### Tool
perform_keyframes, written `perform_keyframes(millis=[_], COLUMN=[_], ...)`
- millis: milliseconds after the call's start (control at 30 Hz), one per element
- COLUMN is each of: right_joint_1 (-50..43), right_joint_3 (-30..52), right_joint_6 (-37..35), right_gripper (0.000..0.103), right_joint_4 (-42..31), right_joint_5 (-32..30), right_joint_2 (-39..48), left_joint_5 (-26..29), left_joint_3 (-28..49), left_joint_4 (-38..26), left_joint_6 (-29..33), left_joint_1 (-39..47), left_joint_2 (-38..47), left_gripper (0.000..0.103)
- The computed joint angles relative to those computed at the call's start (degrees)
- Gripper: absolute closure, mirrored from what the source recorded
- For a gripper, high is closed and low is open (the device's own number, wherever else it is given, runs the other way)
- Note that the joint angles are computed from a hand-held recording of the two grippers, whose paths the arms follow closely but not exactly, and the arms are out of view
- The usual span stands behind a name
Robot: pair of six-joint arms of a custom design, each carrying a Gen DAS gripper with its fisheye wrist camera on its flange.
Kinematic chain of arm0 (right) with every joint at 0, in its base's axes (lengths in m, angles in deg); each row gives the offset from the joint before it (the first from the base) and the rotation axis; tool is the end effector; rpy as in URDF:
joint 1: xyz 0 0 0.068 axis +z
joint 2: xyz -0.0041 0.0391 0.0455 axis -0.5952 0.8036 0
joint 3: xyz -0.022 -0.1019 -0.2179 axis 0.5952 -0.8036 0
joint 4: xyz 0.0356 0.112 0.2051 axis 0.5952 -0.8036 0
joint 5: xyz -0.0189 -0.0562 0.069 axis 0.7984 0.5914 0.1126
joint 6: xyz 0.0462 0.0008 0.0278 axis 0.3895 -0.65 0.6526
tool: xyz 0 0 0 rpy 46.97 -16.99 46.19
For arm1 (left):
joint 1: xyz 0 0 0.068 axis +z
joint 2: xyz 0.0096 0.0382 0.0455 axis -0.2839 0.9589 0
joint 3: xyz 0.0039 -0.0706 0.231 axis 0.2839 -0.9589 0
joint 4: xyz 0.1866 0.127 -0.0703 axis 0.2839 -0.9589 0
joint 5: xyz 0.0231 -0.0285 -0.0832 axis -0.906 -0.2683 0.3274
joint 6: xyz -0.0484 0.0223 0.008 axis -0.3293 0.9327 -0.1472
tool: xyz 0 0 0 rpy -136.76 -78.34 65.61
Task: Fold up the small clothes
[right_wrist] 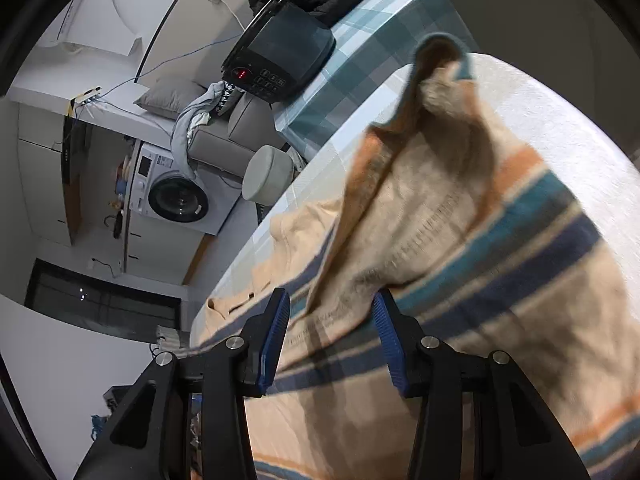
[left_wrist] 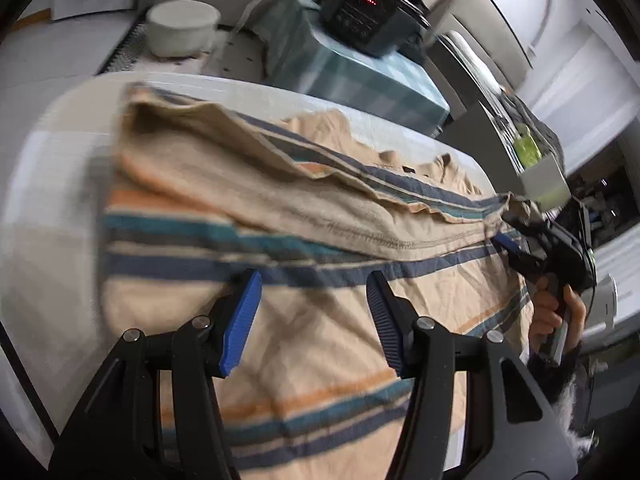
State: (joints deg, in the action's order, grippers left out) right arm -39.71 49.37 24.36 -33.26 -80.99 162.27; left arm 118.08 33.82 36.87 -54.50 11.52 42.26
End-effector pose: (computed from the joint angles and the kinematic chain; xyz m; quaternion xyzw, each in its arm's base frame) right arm 0.2482 0.0051 0.0979 0.2322 0.8771 0.3473 0.2369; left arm 0.3476 0.1606 0.0933 -0.0055 0.9454 -0.2504 0.2086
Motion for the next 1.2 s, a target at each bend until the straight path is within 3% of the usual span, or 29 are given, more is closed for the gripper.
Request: perform_keyframes(millis=[133, 233, 367, 433, 533, 633, 733, 967, 1133, 1200], right_joint_1=[0.3, -0.5, -0.9, -0.8, -0.4, -1.7, -1.5, 2.2, 6.2, 7.5], right_joint_3=[2.4, 4.1, 7.2, 11.2, 15.1, 15.6, 13.3, 9.8, 11.4, 13.3], right_joint_6=[-0.6, 0.2, 2.1, 2.1, 2.2, 0.4, -3.6, -7.2, -7.6, -8.7], right_gripper=[0.058, 0.058, 0.058, 0.058, 0.058, 0.057, 0.057, 0.053, 0.053, 0.053], right_joint_4=[3.5, 6.2, 10.4, 9.2, 7.7, 4.0, 0.7, -2.0, -2.6, -4.3], right_joint_5=[1.0, 0.1, 0.9, 3.0, 7.0, 7.6, 10.9, 7.5, 7.2, 5.8], right_joint_2=[3.2, 4.6, 7.8, 10.7, 13.2, 11.8, 6.8, 2.4, 5.4, 7.7], left_joint_5=[2.3, 5.0, 5.9, 5.4, 3.4, 2.7, 2.0, 2.2, 1.3, 0.3], left_joint_3=[3.8, 5.5, 16.6, 21.4, 23.5, 25.8, 19.3, -1.3, -8.3, -6.0], left_joint_4=[2.6, 7.9, 6.9, 6.3, 10.1, 9.2, 13.9, 21.7, 19.8, 15.2], left_joint_6=[-2.8, -7.0, -12.1, -14.8, -19.4, -20.4, -21.0, -14.2, -6.4, -4.2], left_joint_1=[-1.6, -1.2, -0.9, -0.1, 0.8, 2.3, 3.8, 6.1, 2.3, -0.5], left_joint_2=[2.9, 3.7, 9.9, 12.8, 14.7, 15.8, 12.1, -1.9, -6.1, -4.4], left_gripper=[0.052, 0.052, 0.051, 0.052, 0.052, 0.052, 0.052, 0.051, 0.051, 0.051])
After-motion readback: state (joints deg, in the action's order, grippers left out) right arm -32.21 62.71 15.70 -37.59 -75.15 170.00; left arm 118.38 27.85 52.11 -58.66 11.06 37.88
